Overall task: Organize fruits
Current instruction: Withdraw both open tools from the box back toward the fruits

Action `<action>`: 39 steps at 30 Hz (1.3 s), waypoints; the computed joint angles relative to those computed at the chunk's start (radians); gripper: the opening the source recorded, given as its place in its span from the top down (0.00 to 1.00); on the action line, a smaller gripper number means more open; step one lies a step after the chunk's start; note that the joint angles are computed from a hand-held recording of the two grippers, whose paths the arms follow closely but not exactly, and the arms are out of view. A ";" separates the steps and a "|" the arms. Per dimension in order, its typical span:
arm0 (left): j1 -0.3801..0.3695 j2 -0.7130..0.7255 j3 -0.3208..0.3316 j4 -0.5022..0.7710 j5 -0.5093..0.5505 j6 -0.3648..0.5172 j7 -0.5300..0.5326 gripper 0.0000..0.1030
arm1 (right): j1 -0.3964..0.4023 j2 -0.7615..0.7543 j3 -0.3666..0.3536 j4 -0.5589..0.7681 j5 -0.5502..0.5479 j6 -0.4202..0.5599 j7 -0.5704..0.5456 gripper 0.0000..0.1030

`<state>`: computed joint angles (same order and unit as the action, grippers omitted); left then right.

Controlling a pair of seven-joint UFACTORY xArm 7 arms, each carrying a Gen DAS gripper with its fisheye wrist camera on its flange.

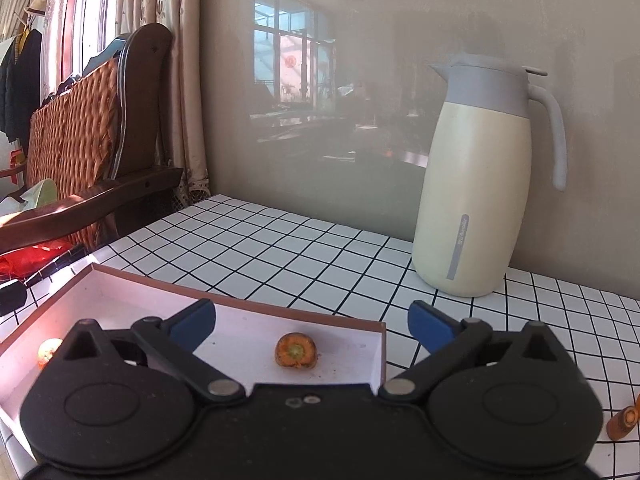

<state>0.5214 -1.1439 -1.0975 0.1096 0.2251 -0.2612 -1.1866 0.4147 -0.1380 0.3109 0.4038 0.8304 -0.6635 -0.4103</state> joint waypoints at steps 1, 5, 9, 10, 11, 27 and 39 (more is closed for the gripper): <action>0.001 0.003 0.001 0.001 0.000 0.000 -0.001 0.00 | 0.001 -0.002 -0.002 -0.002 -0.008 0.002 0.006 0.06; 0.020 0.027 -0.002 0.009 0.006 0.005 0.006 0.00 | -0.004 -0.016 -0.007 -0.011 -0.033 0.021 0.024 0.06; 0.019 0.042 0.000 0.011 -0.002 0.012 0.001 0.00 | -0.013 -0.025 0.002 -0.018 -0.048 0.022 0.030 0.06; 0.019 0.038 -0.003 0.012 -0.003 0.015 -0.002 0.00 | -0.015 -0.025 0.004 -0.019 -0.049 0.021 0.032 0.06; 0.017 0.036 -0.003 0.011 -0.002 0.017 -0.003 0.00 | -0.017 -0.026 0.003 -0.020 -0.056 0.026 0.038 0.06; -0.083 0.064 0.071 0.027 0.020 0.123 0.004 0.00 | -0.023 -0.082 0.053 -0.068 -0.018 0.024 0.028 0.06; -0.281 -0.030 0.093 0.033 0.096 0.244 -0.135 0.00 | -0.066 -0.325 0.150 -0.254 0.074 0.028 0.064 0.06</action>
<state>0.2400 -1.1739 -1.0049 0.1425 0.3207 -0.0170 -1.3215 0.3490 -0.4629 0.4607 0.1501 0.9047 -0.6356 -0.3464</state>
